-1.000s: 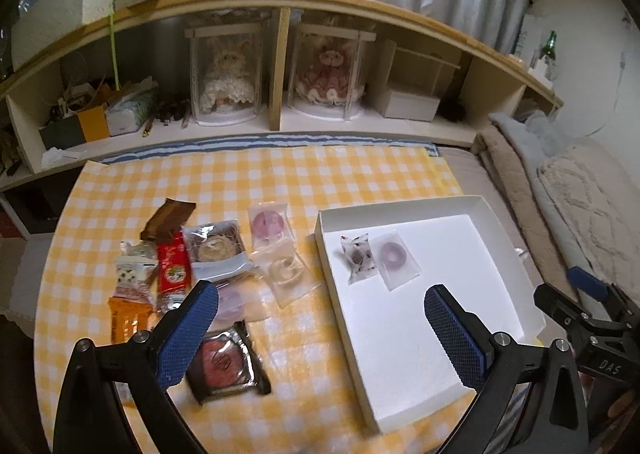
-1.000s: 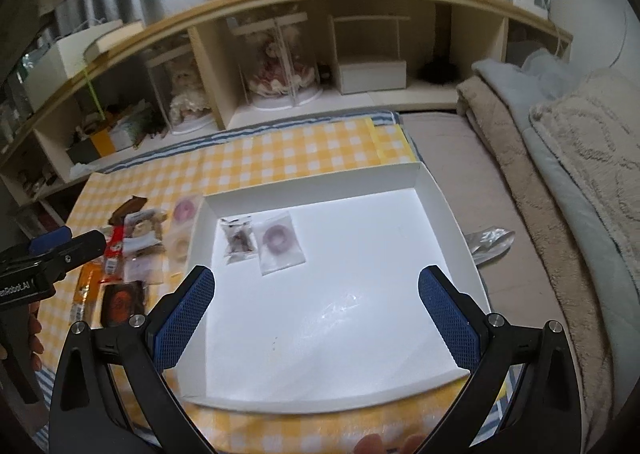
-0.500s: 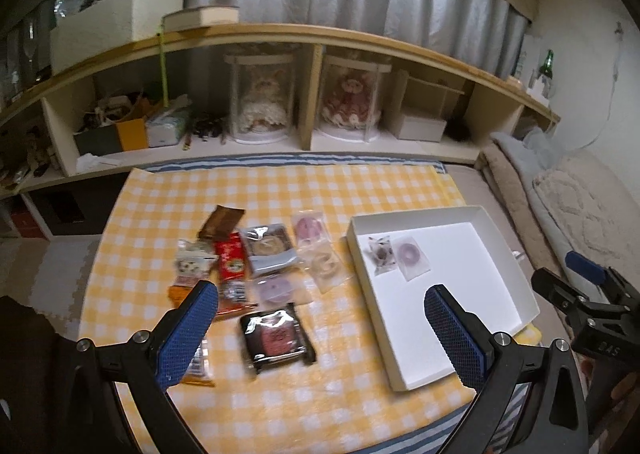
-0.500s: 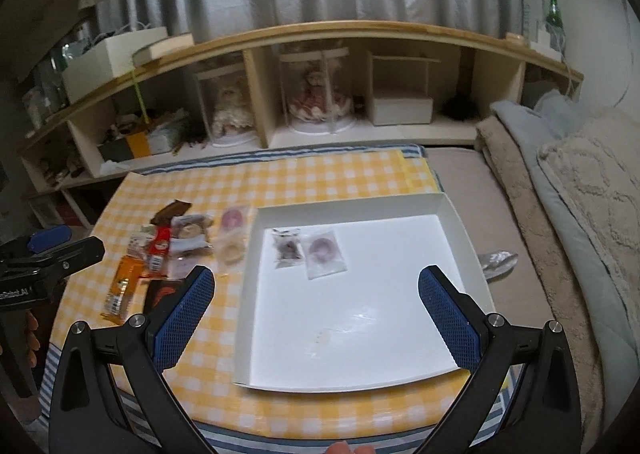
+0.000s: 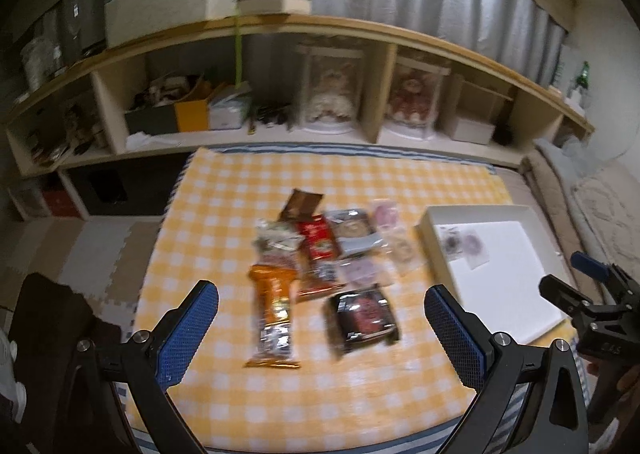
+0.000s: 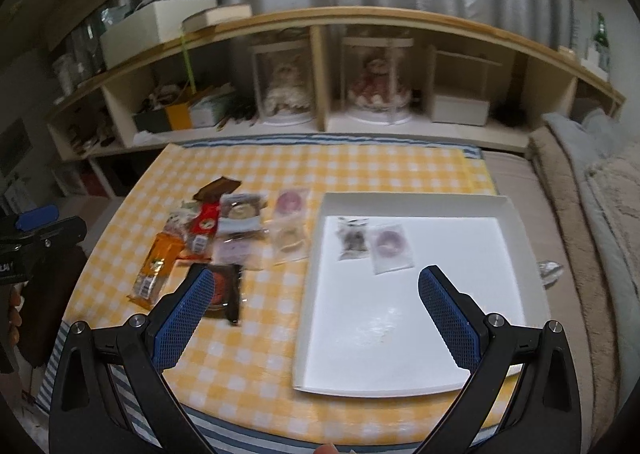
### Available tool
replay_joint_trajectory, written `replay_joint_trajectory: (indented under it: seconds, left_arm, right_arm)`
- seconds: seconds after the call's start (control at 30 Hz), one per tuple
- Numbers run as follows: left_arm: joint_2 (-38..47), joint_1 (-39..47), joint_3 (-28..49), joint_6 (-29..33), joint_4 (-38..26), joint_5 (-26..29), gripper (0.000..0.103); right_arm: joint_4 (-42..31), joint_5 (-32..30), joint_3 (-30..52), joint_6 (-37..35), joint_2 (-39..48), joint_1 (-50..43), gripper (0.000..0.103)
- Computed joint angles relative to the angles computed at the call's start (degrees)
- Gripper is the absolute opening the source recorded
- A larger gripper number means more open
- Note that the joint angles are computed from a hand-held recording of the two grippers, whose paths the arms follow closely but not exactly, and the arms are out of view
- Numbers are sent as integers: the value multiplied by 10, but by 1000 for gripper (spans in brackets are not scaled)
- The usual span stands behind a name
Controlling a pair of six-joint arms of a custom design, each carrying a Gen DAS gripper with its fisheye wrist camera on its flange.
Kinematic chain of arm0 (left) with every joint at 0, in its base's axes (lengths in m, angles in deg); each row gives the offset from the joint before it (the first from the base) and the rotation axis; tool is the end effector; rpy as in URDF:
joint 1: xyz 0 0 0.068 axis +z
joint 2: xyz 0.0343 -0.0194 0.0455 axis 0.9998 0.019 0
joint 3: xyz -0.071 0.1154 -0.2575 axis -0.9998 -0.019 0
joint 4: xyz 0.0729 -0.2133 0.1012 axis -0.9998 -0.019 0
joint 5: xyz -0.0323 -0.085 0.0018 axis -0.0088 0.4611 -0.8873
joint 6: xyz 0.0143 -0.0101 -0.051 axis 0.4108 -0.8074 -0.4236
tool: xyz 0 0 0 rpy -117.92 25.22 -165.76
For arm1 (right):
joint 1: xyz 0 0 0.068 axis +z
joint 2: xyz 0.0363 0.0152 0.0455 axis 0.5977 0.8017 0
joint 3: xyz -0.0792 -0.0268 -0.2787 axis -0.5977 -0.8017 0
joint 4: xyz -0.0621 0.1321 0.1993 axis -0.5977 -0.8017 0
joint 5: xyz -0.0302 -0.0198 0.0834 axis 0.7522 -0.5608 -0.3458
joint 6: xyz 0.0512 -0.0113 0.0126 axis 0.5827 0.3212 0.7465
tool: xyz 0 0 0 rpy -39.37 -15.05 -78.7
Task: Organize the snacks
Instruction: 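Lift both tools out of the tray toward the snack pile, then grasp the dark square cake package with the right tool while the left tool grasps the orange snack bar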
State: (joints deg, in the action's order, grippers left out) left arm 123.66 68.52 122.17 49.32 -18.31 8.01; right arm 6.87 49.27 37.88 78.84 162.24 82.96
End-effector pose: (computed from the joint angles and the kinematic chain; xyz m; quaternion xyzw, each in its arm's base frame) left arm 0.1544 -0.0473 0.3694 -0.0793 0.9209 -0.0226 0.3811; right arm 0.2063 0.2047 0.3067 -0.1377 0.9181 0.1284 0.3487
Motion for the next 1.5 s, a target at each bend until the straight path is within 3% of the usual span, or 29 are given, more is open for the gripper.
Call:
replay_joint_trajectory:
  seconds: [0.3,0.47,0.63,0.7,0.73,0.77,0.97,1.07,1.2,1.3,1.5]
  left_arm:
    - [2,191,-44,104,39,121,103]
    - [29,219,-62,112,65,130,103]
    - [73,231,-80,132,119,132,103]
    - [97,234,-85,138,142,129,103]
    - [107,237,-87,141,153,129,103]
    - [114,237,-92,142,165,128,103]
    - [179,252,-122,139,252,178,103]
    - [200,253,-135,146,292,190,103]
    - [221,215,-153,158,339,129,103]
    - [243,184,-152,155,343,94,103]
    - [286,172,-114,141,316,86,103]
  right_arm:
    - [76,-31,1,15,70,33,103]
    - [132,-64,17,22,140,42,103]
    - [126,-116,92,17,237,22,103]
    - [106,-155,137,28,283,8,86]
    - [103,-181,154,32,303,1,71]
    - [100,-208,174,39,328,-7,62]
    - [128,-274,207,57,399,-18,24]
    - [101,-252,221,31,421,-5,19]
    - [86,-254,197,20,406,-9,19]
    - [39,-264,183,-4,385,-11,19]
    - [-16,-300,128,-24,338,-1,19]
